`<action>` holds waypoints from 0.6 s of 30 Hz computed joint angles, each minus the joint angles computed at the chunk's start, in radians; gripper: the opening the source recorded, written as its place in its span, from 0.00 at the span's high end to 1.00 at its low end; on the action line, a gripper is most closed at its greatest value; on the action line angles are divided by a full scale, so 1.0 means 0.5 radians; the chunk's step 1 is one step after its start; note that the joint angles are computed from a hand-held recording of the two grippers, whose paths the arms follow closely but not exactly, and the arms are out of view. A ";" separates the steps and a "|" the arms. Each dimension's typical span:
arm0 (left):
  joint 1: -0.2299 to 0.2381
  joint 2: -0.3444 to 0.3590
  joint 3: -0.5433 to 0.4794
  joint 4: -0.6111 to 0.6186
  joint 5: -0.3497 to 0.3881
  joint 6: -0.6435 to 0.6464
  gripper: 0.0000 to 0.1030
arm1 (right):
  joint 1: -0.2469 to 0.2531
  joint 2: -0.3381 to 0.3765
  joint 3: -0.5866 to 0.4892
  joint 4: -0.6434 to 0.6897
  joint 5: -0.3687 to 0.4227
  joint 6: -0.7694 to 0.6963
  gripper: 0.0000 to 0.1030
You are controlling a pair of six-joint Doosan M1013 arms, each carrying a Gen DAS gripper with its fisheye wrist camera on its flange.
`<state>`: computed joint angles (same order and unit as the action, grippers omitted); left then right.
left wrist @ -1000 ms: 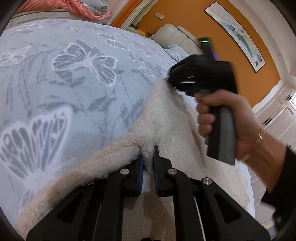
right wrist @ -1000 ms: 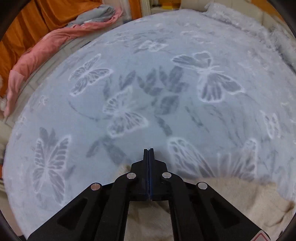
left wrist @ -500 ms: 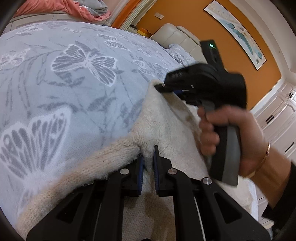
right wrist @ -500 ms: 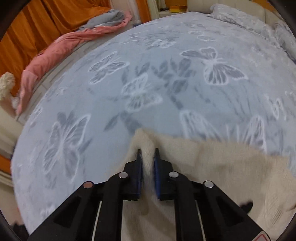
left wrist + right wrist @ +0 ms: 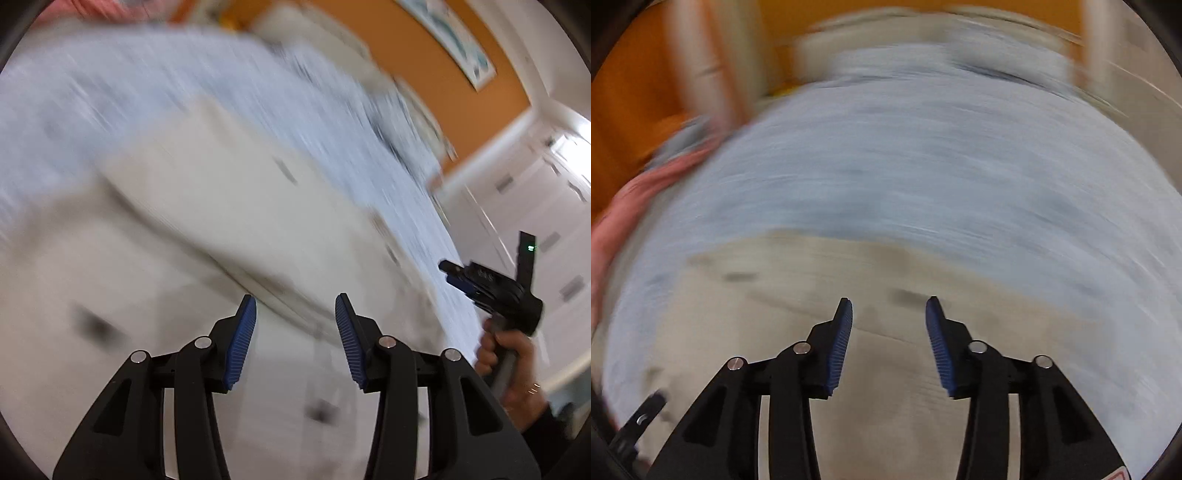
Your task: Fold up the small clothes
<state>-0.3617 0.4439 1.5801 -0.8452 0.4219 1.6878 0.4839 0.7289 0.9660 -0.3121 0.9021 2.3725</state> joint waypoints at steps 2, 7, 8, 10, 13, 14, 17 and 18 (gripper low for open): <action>-0.052 0.095 -0.111 0.014 0.186 -0.120 0.58 | -0.092 -0.137 0.248 0.064 -0.087 0.211 0.59; -0.133 0.182 -0.245 0.213 0.190 -0.487 0.58 | -0.210 -0.182 0.398 0.437 -0.201 0.008 0.52; -0.144 0.202 -0.282 0.294 0.211 -0.568 0.59 | -0.217 -0.164 0.385 0.499 -0.204 -0.053 0.52; -0.147 0.227 -0.323 0.416 0.233 -0.697 0.74 | -0.220 -0.121 0.339 0.557 -0.203 -0.130 0.66; -0.140 0.246 -0.333 0.398 0.266 -0.642 0.79 | -0.213 -0.088 0.282 0.404 -0.248 -0.074 0.97; -0.150 0.243 -0.339 0.464 0.272 -0.644 0.79 | -0.221 -0.061 0.235 0.376 -0.197 -0.046 0.98; -0.164 0.238 -0.349 0.627 0.295 -0.677 0.79 | -0.248 0.011 0.162 0.393 0.034 -0.030 0.97; -0.161 0.233 -0.351 0.630 0.314 -0.670 0.79 | -0.241 -0.028 0.201 0.365 -0.017 0.049 0.97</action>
<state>-0.4420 0.5606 1.4045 -0.5300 0.5789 1.3528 0.3636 0.7151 1.0665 -0.1298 0.8937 2.3969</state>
